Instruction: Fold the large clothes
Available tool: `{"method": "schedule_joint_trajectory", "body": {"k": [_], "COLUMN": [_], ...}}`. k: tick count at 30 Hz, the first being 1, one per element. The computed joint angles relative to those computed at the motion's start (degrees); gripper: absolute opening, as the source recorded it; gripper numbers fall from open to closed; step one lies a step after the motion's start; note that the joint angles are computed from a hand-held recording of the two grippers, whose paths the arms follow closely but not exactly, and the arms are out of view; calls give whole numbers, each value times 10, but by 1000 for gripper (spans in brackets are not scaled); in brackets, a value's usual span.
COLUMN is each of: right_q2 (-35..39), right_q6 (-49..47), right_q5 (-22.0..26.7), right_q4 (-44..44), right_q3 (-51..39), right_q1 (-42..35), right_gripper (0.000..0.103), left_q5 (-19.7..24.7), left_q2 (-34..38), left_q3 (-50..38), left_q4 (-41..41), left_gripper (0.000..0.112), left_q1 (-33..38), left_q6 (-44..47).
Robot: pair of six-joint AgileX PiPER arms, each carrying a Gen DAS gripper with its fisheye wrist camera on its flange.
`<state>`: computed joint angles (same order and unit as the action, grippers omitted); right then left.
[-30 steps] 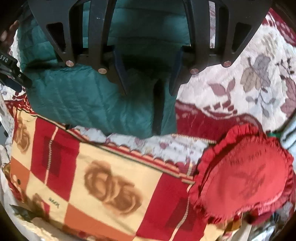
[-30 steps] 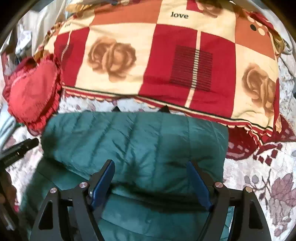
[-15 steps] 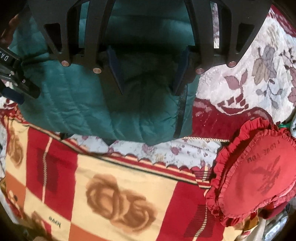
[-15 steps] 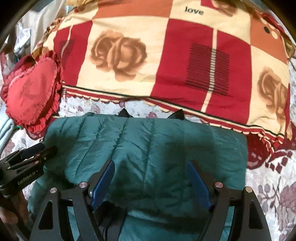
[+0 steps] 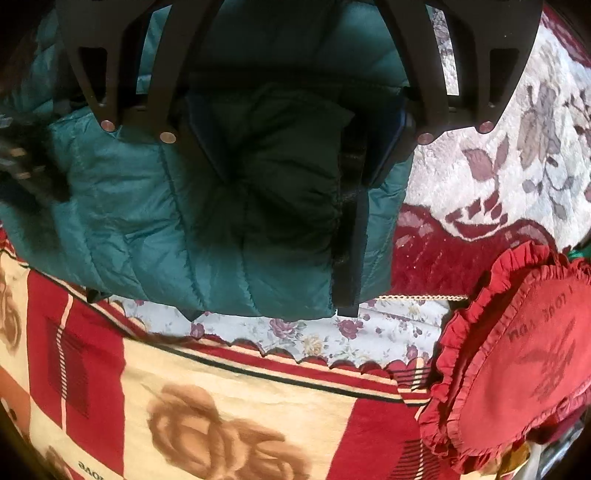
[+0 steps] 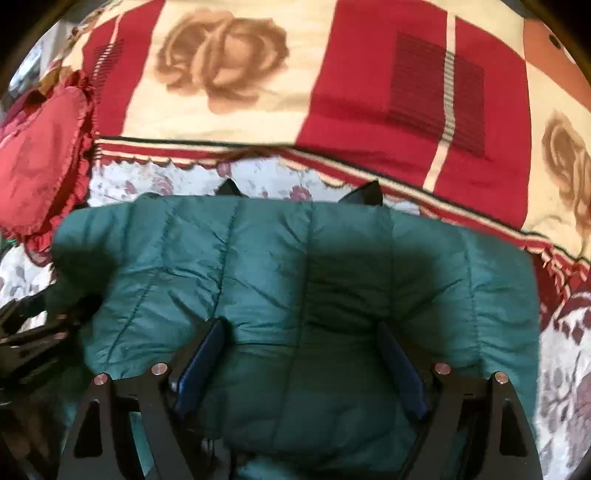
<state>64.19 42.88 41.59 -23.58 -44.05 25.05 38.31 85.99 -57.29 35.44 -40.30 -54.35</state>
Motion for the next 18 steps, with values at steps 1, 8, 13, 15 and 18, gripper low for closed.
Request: {"method": "schedule_joint_trajectory", "body": {"k": [1,8,13,15,18], "right_q2": [-21,-135,-78,-60,-55], "right_q6": [6,-73,-166,-174,-189], "right_q5": [3,4,-68,-83,-59], "right_q4": [-7,6,66,70,82], "right_q3": [9,84,119,119,102], "right_q1": [-1,-132,-213,-222,-224], "right_gripper": [82,82,82,82,82], "left_q5": [-5,-17,-22,-22,-16], "left_q2": [-1,3,8,11,16], "left_q3": [3,5,3,2,-1], "left_q4": [-3,-2,-7,-4,7], "left_gripper": [76,78,80,81,82], "left_q1": [3,7,8,8,2], "left_q6": [1,-3,-2,-4,-13]}}
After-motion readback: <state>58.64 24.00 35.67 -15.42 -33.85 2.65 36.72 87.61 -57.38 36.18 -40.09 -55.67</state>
